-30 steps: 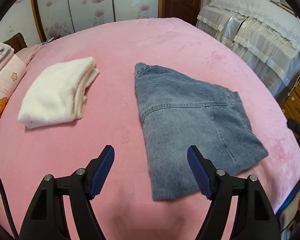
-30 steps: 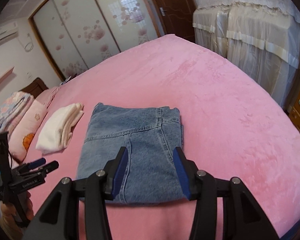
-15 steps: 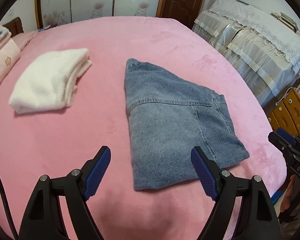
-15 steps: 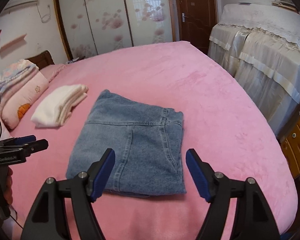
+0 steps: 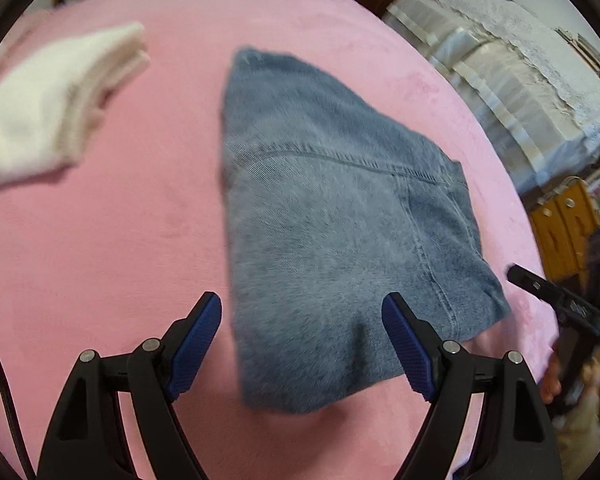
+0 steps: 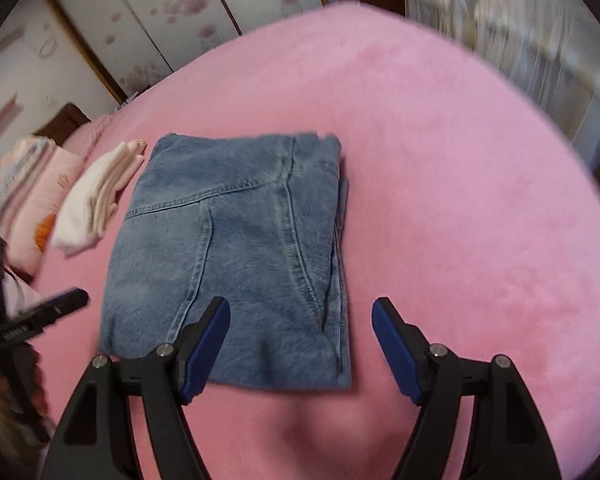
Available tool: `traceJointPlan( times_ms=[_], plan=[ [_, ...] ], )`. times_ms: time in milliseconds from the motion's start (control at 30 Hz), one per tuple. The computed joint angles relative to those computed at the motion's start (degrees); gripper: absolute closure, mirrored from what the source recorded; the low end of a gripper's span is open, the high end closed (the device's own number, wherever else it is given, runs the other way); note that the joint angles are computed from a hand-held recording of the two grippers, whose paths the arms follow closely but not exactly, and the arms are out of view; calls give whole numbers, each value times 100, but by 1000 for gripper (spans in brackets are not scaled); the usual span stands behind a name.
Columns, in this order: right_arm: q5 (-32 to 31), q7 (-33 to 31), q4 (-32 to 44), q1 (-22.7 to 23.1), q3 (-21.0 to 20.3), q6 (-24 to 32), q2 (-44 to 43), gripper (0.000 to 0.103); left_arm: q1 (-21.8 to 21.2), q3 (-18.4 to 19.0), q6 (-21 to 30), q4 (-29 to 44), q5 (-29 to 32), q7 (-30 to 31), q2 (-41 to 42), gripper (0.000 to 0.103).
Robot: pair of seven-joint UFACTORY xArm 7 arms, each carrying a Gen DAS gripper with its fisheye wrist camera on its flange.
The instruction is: Fold large clothes
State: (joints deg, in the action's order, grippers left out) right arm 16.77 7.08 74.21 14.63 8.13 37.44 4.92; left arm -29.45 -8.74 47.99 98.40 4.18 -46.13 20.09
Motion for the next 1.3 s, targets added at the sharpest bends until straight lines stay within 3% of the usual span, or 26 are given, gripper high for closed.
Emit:
traceJointPlan(
  times_ms=[100, 200, 400, 467, 533, 633, 767, 933, 1067, 1133, 1200, 1300],
  plan=[
    [1293, -895, 345, -307, 57, 358, 450, 29, 337, -222, -293, -39, -775, 547, 203, 21],
    [2033, -1301, 711, -553, 126, 679, 935, 29, 403, -209, -370, 19, -998, 745, 366, 19],
    [3122, -2054, 1023, -924, 420, 806, 1523, 30, 781, -417, -772, -84, -1920, 1391, 632, 16],
    [3458, -2365, 1118, -966, 530, 763, 1669, 35, 878, -493, -889, -55, -2214, 1585, 764, 15],
    [3620, -2548, 1361, -968, 607, 909, 1907, 44, 967, -581, -1000, 15, -2472, 1833, 921, 13],
    [3483, -2461, 1901, -844, 655, 1081, 2367, 44, 955, -596, -1007, 268, -2578, 2016, 1173, 9],
    [3208, -2308, 2544, -764, 740, 1325, 2848, 44, 723, -413, -727, 871, -2311, 1820, 1557, 2],
    [3062, -2166, 2627, -702, 816, 1183, 2914, 46, 156, 70, -21, 1825, -1360, 1044, 1999, 3],
    [2775, -2076, 2439, -554, 770, 942, 2708, 60, -146, 284, 275, 2090, -687, 760, 1990, 26],
    [2759, -2206, 2259, -533, 817, 763, 2493, 75, -183, 283, 251, 2060, -528, 738, 1898, 35],
    [2889, -2316, 2115, -551, 881, 626, 2313, 79, -218, 284, 179, 1962, -396, 731, 1756, 42],
    [2847, -2229, 1877, -369, 843, 341, 1973, 80, -317, 324, 318, 1873, -106, 767, 1505, 46]
  ],
)
